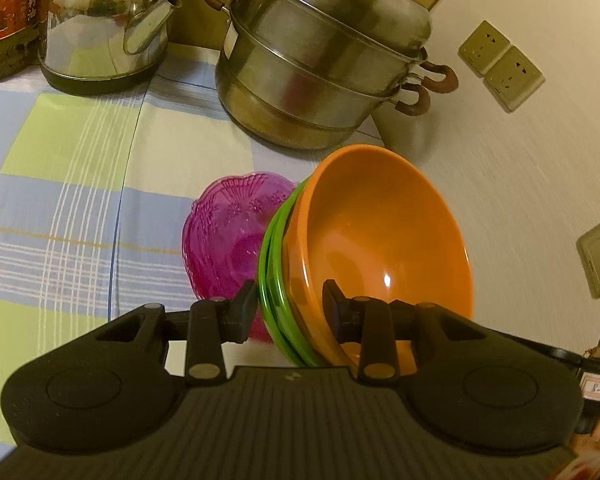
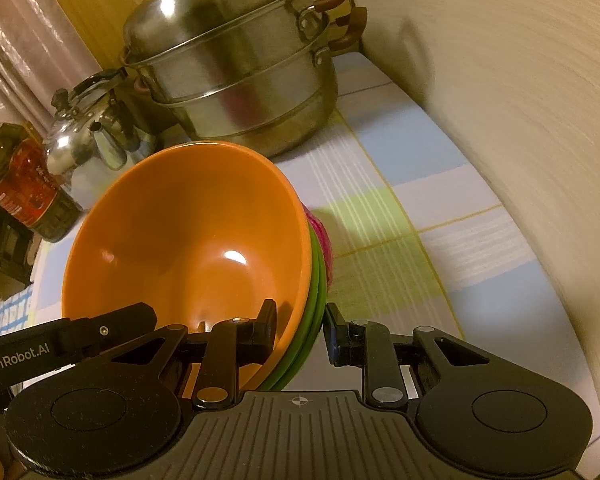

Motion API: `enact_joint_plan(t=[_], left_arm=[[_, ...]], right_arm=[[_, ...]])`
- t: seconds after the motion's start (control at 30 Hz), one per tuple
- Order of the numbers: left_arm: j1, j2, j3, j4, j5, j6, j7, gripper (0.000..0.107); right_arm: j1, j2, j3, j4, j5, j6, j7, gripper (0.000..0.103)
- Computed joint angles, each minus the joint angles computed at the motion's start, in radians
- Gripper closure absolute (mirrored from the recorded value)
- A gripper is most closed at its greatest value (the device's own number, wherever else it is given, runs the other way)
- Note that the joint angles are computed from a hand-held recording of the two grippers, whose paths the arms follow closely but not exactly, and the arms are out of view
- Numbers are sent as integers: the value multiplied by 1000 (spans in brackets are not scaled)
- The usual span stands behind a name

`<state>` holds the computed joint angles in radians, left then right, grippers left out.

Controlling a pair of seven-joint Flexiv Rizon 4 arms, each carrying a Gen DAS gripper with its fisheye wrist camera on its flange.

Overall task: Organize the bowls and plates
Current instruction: 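Carry the nested bowl stack with both grippers onto the pink dishes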

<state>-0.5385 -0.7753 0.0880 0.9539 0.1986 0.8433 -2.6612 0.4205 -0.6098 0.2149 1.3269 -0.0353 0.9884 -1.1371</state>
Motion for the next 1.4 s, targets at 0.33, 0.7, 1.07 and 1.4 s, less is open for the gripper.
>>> enact_joint_plan(t=[0.33, 0.7, 1.07, 1.4], left_arm=[[38, -36, -4, -34, -30, 0, 29, 76], [59, -65, 2, -51, -43, -18, 49, 76], [68, -94, 5, -49, -48, -2, 56, 74], [60, -107, 18, -62, -33, 14, 55, 74]], right_arm=[[14, -97, -5, -147, -2, -55, -15, 78], [36, -192, -13, -278, 9, -103, -27, 78], [40, -247, -15, -326, 29, -120, -33, 78], [31, -247, -9, -306, 45, -83, -29, 78]])
